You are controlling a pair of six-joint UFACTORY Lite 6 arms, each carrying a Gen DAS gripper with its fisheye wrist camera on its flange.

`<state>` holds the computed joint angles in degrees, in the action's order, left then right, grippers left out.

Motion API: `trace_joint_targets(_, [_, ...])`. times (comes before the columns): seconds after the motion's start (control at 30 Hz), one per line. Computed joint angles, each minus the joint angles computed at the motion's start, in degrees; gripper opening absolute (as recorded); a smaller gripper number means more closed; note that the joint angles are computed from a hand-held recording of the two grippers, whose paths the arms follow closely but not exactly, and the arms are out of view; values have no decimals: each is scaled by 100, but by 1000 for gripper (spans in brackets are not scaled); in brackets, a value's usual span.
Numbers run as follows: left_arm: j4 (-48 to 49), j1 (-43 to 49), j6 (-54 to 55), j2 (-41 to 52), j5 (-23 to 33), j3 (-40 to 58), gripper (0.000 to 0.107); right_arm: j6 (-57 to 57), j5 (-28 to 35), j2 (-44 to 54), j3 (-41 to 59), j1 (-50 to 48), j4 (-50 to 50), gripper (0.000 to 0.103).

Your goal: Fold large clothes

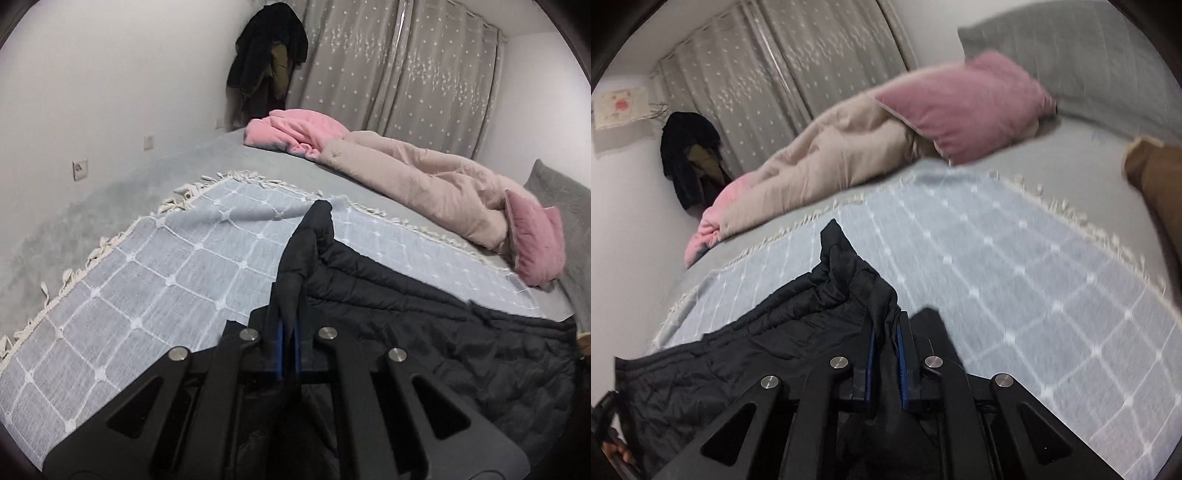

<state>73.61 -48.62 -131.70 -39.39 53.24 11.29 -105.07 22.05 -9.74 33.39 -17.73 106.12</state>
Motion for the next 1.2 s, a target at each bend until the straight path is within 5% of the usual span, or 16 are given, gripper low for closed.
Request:
trace_joint_targets(0.1, [520, 873, -581, 1457, -857, 194, 14, -360, -469, 1280, 612, 268, 411, 12])
trace_joint_targets(0.17, [413, 1201, -453, 1538, -1213, 157, 21, 574, -587, 1826, 936, 197, -498, 18])
trace_joint_targets(0.27, [-363, 848, 147, 716, -599, 60, 53, 1496, -308, 1449, 871, -178, -1444, 24])
trace_joint_targets(0.3, [-651, 613, 389, 421, -312, 76, 69, 1486, -290, 1166, 754, -259, -1456, 30])
trace_joint_targets(0.33, [-854, 283, 531, 139, -26, 79, 73, 1443, -294, 963, 651, -276, -1412, 43])
trace_joint_targets(0.43, [-1283, -717, 569, 187, 511, 350, 75, 1691, -181, -53, 68, -270, -1686, 62])
trace_joint_targets(0.67, [-1299, -2172, -81, 1594, 51, 1209, 83, 3830, -234, -1706, -968, 834, -3860, 66])
trace_joint_targets(0.93, [-1060, -2410, -229, 3410, -398, 1726, 88, 3819, -1284, -1184, -1405, 2084, -3767, 69])
trace_joint_targets(1.03, [-1215, -2370, -353, 2893, -331, 1207, 90, 2319, -976, -1006, -1449, 1397, -2716, 69])
trace_joint_targets(1.2, [-1946, -2393, -290, 1539, 101, 244, 90, 1785, -9, -775, -1324, -468, -2931, 69])
